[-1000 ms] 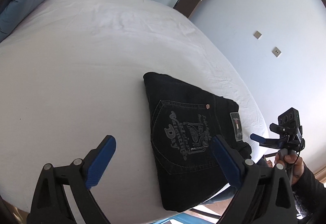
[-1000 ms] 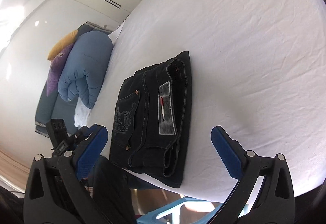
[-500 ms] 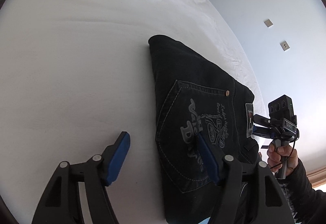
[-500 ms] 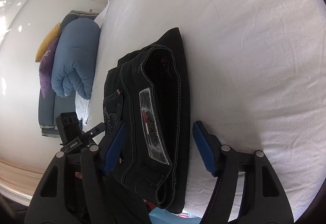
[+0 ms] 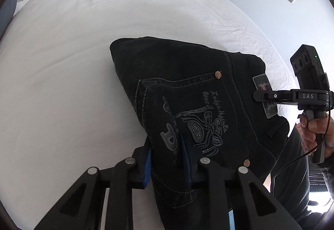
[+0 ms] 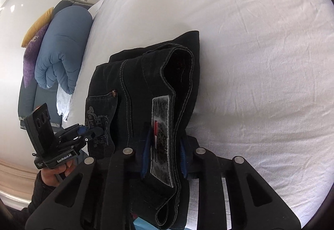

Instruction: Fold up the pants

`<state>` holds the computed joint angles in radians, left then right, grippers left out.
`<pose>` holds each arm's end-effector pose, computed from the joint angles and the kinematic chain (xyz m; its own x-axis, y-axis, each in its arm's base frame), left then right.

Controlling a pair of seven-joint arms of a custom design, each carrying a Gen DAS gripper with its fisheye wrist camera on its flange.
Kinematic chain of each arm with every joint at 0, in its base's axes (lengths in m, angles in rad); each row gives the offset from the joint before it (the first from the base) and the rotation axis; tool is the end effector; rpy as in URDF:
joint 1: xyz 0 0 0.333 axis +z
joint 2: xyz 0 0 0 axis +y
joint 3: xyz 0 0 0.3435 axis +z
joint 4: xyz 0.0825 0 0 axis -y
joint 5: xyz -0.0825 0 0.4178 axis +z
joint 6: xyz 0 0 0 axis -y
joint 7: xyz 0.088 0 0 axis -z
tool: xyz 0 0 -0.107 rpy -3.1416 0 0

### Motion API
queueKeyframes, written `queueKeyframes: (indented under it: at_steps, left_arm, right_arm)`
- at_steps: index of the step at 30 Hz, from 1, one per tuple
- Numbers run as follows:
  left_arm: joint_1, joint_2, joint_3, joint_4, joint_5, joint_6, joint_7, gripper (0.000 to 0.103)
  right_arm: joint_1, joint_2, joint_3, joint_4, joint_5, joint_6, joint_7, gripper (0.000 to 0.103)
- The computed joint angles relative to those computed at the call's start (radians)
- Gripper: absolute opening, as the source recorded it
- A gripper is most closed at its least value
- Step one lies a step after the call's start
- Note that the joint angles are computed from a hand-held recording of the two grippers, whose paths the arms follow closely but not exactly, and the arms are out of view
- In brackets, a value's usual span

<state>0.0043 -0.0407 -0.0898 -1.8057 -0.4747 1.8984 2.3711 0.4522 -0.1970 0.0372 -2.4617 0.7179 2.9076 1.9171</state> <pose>0.5923 -0.0852 0.5932 -0.7044 -0.6682 0.2394 -0.7003 0.5992 -0.3880 0.4710 0.2060 0.4380 -0.3106 -0.7266 -0.6128 -0.8130 0.5371 -0.2248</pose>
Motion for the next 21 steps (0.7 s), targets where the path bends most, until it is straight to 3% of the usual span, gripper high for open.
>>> queueKeyframes:
  at_steps: [10,16,21]
  left_arm:
    - [0.002,-0.030,0.013,0.015,-0.036,0.014,0.018,0.021]
    - [0.004,-0.004,0.010,0.076,-0.059,0.021,0.026,0.021]
    - [0.002,-0.006,0.004,0.076,-0.058,0.047,0.036,0.021]
  right_arm:
    - [-0.048,-0.087,0.021,-0.006,-0.218,-0.019,0.095,0.017]
    - [-0.075,-0.115,-0.019,0.036,-0.294,-0.070,0.074,0.017]
    - [-0.096,-0.075,-0.068,0.109,-0.275,-0.105,-0.014,0.017]
